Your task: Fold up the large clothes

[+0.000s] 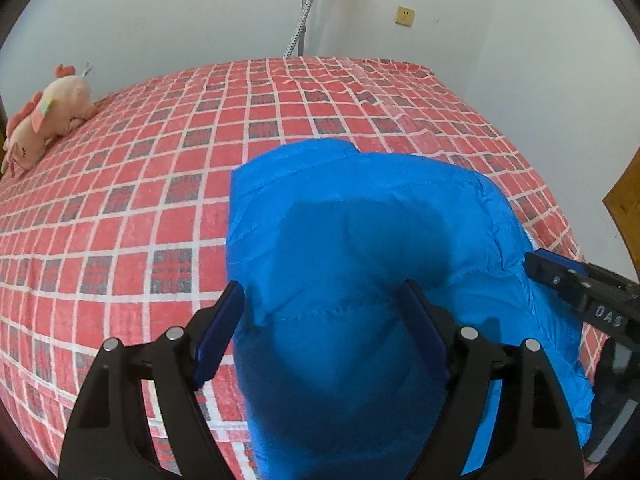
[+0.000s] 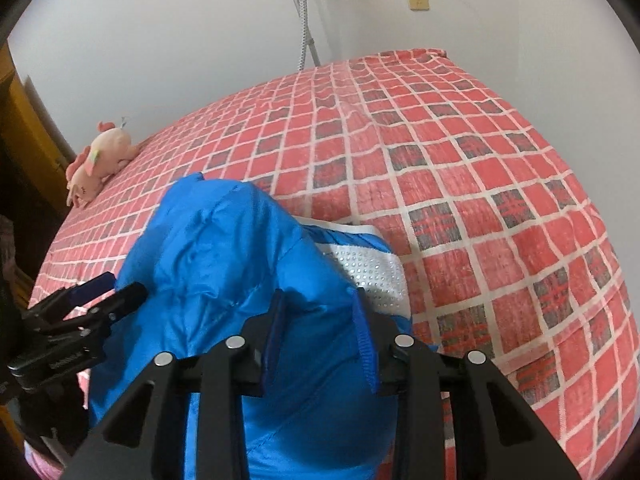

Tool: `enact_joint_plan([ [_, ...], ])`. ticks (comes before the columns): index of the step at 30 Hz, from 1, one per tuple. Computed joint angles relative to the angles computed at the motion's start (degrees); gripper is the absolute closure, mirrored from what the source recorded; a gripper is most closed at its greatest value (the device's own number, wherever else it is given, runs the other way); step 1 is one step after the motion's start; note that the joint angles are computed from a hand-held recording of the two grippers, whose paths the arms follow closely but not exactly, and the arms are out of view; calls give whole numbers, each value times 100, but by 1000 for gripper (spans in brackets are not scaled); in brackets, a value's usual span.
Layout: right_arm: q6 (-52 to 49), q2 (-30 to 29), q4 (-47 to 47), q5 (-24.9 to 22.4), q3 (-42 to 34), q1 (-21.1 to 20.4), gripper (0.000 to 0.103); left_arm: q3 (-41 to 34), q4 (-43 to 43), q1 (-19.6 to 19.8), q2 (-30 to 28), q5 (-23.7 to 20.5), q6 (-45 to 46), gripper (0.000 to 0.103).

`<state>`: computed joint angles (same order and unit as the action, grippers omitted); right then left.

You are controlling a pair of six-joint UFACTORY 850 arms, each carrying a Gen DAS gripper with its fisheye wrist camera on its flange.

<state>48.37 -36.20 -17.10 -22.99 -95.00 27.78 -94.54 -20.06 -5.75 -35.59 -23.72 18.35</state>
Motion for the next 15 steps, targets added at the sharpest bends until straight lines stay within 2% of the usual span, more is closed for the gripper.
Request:
enact_joint_plan([
  [4,676,-32,-750,64,68,75,69,38,-331,33,-17,3,300,23],
  [8,1144,-40,-1227,87,144,130,68,23,-299,19,-42,-30,297,23],
  [12,1152,-44,-1106,198,189,90,68,-77,-343,34,-122,-167,329,23],
  [15,1009,-40,-867,253,211,57,68,-45,-209,5,-111,-100,240,23],
])
